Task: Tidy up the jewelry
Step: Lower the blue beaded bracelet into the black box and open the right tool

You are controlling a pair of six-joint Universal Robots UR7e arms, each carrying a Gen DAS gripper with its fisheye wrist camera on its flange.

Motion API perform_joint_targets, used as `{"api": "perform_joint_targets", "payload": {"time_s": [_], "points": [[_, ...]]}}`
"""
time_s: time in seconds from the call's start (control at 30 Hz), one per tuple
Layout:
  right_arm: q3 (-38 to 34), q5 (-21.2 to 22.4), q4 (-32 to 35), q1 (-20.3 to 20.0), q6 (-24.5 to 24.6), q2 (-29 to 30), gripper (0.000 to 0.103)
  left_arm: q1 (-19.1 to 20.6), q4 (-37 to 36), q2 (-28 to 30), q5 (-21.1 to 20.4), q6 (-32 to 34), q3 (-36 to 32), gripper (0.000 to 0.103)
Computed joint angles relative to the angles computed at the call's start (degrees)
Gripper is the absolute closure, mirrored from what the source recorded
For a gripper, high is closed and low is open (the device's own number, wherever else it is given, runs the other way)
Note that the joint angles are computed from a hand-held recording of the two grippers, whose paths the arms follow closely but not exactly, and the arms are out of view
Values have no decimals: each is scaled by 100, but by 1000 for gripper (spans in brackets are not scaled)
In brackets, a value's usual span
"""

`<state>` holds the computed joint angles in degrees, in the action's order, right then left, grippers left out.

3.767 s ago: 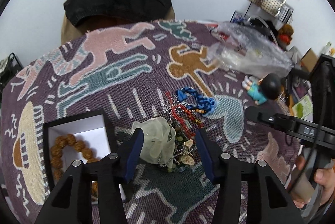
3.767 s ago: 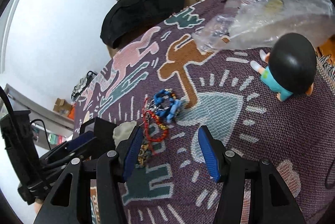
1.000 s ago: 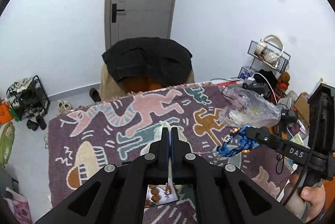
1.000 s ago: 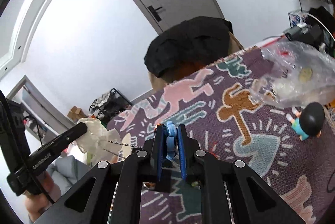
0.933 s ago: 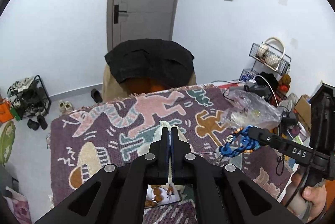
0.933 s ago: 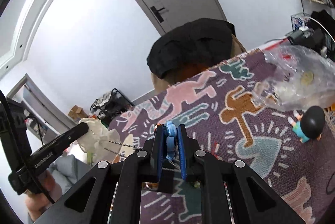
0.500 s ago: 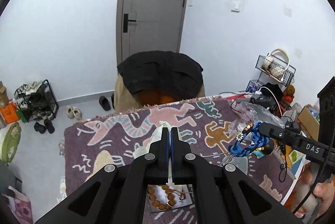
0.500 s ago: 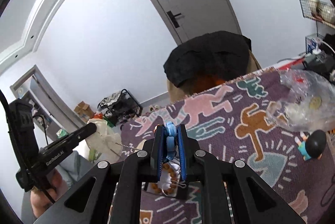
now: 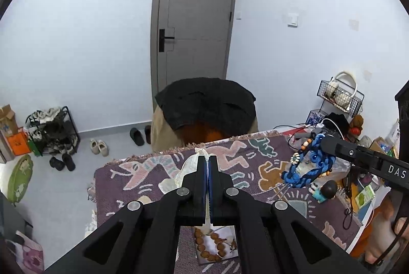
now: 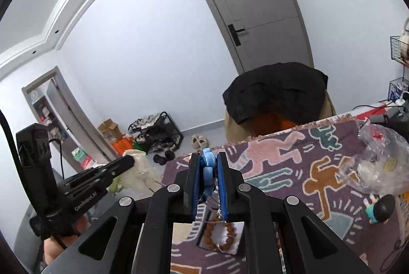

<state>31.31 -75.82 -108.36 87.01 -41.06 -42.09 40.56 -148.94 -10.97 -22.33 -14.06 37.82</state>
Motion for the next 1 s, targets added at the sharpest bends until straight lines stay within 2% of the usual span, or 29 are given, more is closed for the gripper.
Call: {"api": "perform_joint_targets", "payload": {"time_s": [0.27, 0.4, 0.57, 0.67, 0.73, 0.8, 0.87, 1.0], "points": [[354, -286, -5, 15, -56, 52, 89, 217, 265, -150, -487, -619, 429, 102], [474, -523, -28, 9, -60, 131, 89, 382, 433, -149, -939, -994, 555, 102], [563, -798, -53, -27, -48, 263, 89, 645, 708, -181, -1741, -1577, 673, 99], [608, -920, -65, -47, -11, 318, 89, 733, 794, -247, -1947, -1839, 818, 84], [602, -964, -53, -60, 14, 359, 89, 749, 662, -348, -1921, -1955, 1047, 50], [588, -984, -23, -73, 49, 404, 89, 718, 314, -445, -1753, -1919, 1325, 35], [550, -1000, 31, -82, 70, 459, 89, 687, 133, -554, -1584, -1920, 1554, 34], [468, -1115, 124, -68, 183, 581, 88, 680, 214, -717, -1472, -2102, 1796, 34]]}}
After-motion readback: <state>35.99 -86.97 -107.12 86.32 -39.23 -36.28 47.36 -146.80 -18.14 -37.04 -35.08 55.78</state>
